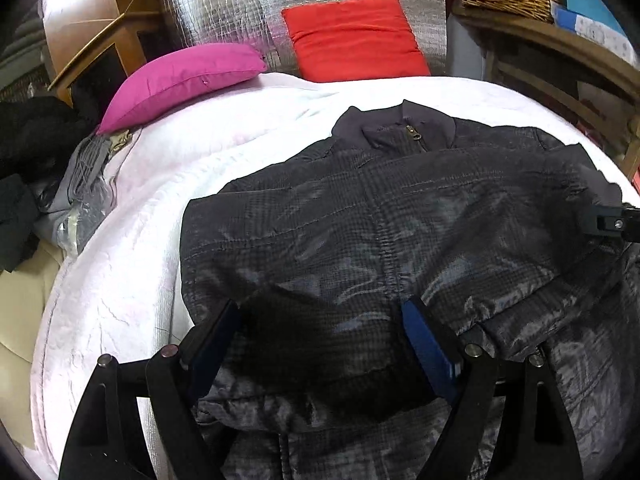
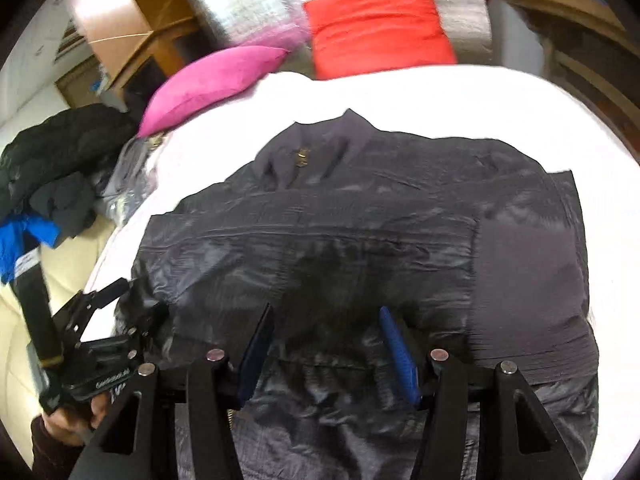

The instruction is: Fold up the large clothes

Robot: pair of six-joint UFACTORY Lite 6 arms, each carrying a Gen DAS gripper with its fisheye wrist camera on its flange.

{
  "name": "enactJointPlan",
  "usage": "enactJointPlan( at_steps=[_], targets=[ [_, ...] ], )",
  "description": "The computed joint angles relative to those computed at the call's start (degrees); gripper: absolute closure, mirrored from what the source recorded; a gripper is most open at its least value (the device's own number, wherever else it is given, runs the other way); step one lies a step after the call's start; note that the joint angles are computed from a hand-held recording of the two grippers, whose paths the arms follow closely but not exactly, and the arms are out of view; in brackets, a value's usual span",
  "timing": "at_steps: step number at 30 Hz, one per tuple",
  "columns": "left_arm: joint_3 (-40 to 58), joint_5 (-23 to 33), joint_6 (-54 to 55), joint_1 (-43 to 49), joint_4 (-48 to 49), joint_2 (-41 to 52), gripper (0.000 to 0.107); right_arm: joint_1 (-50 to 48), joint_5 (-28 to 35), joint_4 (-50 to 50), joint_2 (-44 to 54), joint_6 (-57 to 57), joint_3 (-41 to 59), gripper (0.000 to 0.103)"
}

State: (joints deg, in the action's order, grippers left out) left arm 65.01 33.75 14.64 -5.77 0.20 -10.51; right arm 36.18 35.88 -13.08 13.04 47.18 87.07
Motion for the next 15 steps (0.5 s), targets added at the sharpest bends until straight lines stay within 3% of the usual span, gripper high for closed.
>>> enactJointPlan(
  at_steps=[3,6,10,13,15],
  targets=[
    [0.1,-0.2,-0.7,-0.3,0.7,0.6,0.022,-1.6,2.5,4.9,3.9,-2.7,2.6,0.046],
    [0.0,-0.3,-0.9,-0.3,0.8,0.6,0.022,-0.6,3.7,2.5,5.2,-1.1,5.8,0.046],
    [0.4,-0.3,-1.3,-0.4,0.9,0.9,0.022,-2.1,0.1,-4.2,-0.2,6.9,1.3,0.046],
    [0.7,-0.3,-2.2,-0.7,1.4,1.3,0.022,-4.5,1.2,-10.6,-2.6,14.2,-0.9,0.046],
    [0.9,-0.3,-2.9,-1.0,2.1,1.7,0.022,-7.3,2.5,-8.0,-1.1,12.5,-0.6,0.044]
  ],
)
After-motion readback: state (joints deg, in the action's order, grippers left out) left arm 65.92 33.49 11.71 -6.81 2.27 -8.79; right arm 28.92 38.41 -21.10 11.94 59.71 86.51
